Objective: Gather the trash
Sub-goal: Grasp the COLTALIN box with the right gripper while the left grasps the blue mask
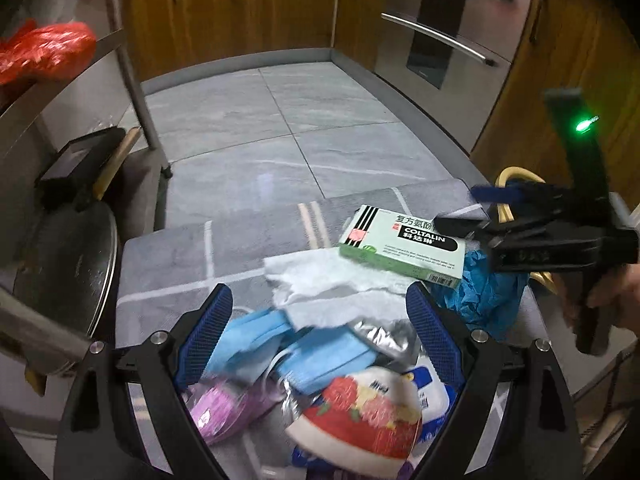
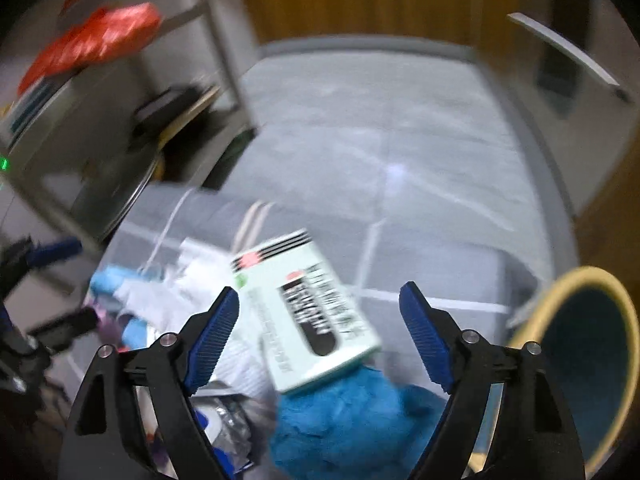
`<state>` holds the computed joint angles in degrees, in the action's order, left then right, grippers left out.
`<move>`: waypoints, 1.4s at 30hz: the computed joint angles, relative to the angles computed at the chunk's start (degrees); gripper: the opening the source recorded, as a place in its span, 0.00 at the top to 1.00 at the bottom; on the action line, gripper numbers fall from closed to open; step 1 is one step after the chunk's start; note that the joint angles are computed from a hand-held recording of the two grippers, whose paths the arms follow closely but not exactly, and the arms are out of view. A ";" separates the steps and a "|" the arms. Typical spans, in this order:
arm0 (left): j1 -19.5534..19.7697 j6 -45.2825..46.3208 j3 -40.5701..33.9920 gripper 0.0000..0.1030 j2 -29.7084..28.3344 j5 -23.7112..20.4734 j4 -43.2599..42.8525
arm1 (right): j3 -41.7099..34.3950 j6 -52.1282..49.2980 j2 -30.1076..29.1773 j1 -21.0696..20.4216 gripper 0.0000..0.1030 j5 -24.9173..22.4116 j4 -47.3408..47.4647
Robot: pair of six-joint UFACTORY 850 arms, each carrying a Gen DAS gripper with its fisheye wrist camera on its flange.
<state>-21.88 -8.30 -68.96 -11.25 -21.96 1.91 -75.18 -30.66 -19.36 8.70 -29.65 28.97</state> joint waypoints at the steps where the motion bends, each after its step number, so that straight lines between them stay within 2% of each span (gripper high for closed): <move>1: 0.15 -0.06 0.18 0.15 0.21 -0.10 0.07 | -0.89 -0.91 -1.01 0.30 0.19 -1.06 -0.42; 6: 0.30 -1.76 1.53 0.15 0.71 -1.38 2.37 | -4.19 -1.08 -4.75 2.00 0.18 -4.14 -4.70; 12: -0.04 -0.86 2.45 0.15 0.22 -2.36 3.21 | -6.44 3.67 -7.59 3.03 0.16 -4.36 -10.18; 20: -0.85 -2.12 2.44 0.15 -0.61 -2.84 5.34 | -8.24 2.01 -9.89 2.58 0.14 -7.24 -8.70; 21: -0.85 -2.42 2.35 0.15 -0.73 -2.94 5.61 | -8.15 1.37 -9.90 2.62 0.15 -7.45 -8.51; 23: -0.59 -3.03 2.19 0.15 -0.91 -3.10 5.48 | -7.89 0.19 -9.63 2.46 0.25 -8.16 -7.72; 33: 1.78 -9.04 0.55 0.16 -3.47 -5.06 7.48 | -5.47 -3.31 -6.51 1.51 0.29 -6.71 -3.87; 37: 1.78 -11.81 -0.69 0.29 -5.52 -8.09 11.42 | -5.72 -3.85 -6.42 1.55 0.29 -6.67 -3.57; 39: 2.27 -11.39 -0.94 0.34 -5.98 -8.54 10.20 | -5.62 -4.34 -6.29 1.56 0.29 -6.76 -3.17; 41: 2.57 -10.74 -0.93 0.54 -6.01 -8.41 9.40 | -5.48 -4.59 -6.18 1.61 0.29 -6.52 -3.07; 42: 2.55 -10.82 -1.18 0.59 -6.21 -9.03 9.79 | -5.39 -4.72 -6.09 1.67 0.29 -6.51 -3.15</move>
